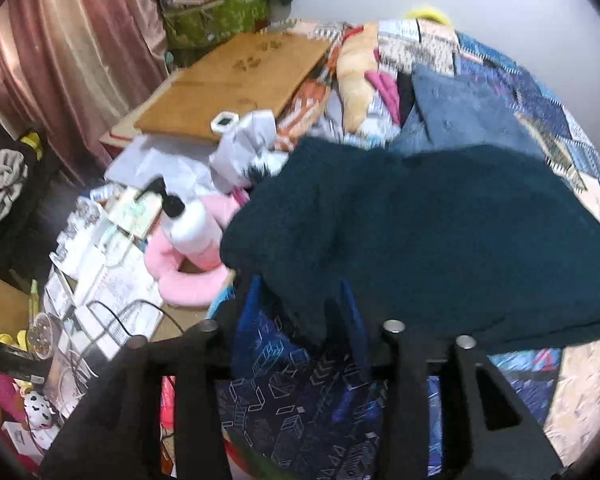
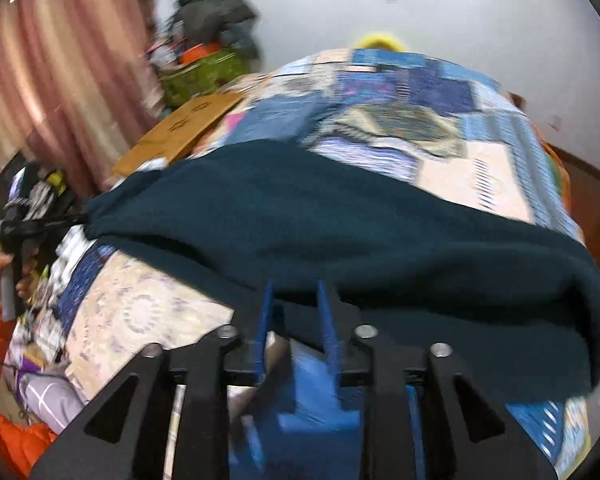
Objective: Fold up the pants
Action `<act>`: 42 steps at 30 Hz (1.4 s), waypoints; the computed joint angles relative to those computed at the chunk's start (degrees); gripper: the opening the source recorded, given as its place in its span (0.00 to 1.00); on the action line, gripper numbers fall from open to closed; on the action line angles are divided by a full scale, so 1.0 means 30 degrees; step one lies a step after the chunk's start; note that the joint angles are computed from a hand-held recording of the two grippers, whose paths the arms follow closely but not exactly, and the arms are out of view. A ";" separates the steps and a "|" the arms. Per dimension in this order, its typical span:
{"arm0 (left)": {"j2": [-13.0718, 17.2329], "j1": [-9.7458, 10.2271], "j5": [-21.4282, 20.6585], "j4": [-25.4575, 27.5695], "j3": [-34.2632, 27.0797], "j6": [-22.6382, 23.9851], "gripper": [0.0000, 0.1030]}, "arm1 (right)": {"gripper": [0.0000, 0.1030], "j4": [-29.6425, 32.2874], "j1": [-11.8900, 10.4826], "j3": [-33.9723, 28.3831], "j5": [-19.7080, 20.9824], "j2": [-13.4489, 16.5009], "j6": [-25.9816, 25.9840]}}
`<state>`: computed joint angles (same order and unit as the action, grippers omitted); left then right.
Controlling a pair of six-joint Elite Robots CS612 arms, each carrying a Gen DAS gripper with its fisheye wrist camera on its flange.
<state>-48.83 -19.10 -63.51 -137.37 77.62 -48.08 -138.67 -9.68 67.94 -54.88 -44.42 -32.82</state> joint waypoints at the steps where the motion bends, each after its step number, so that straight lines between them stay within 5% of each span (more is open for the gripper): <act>1: -0.0026 -0.0094 0.0415 -0.0038 -0.0097 0.0125 0.50 | 0.37 -0.0363 -0.0145 0.0085 -0.0057 -0.0030 0.0633; 10: 0.0977 -0.0666 0.1428 -0.0714 -0.2469 0.2471 0.86 | 0.61 -0.3356 -0.1828 -0.0026 -0.2044 0.0113 0.7216; 14: 0.1927 -0.0887 0.1066 -0.0399 -0.4119 0.3466 0.87 | 0.61 -0.3860 -0.2366 -0.0211 -0.3602 0.0295 0.8832; 22: 0.3752 -0.1119 -0.0991 0.0974 -0.7238 0.4783 0.87 | 0.61 -0.0105 -0.3073 -0.3130 -0.4939 0.2084 1.0993; 31: 0.4729 -0.1600 -0.0351 0.2823 -0.8747 0.6204 0.87 | 0.61 0.4947 -0.3064 -0.5941 -0.4245 0.3716 1.0663; 35: 0.4803 -0.1687 -0.0398 0.2911 -0.8742 0.6324 0.87 | 0.49 0.6079 -0.3198 -0.6456 -0.3137 0.4000 1.0235; 37: 0.4830 -0.1735 -0.0247 0.2892 -0.8740 0.6251 0.87 | 0.43 0.6050 -0.3266 -0.6281 -0.2705 0.3942 0.9960; 39: 0.4874 -0.1756 -0.0200 0.2916 -0.8826 0.6116 0.87 | 0.25 0.5474 -0.3319 -0.5826 -0.2413 0.3748 0.9884; 42: 0.4802 -0.1738 -0.0300 0.2910 -0.8802 0.6021 0.87 | 0.23 0.3441 -0.2985 -0.4817 -0.3974 0.3161 0.8865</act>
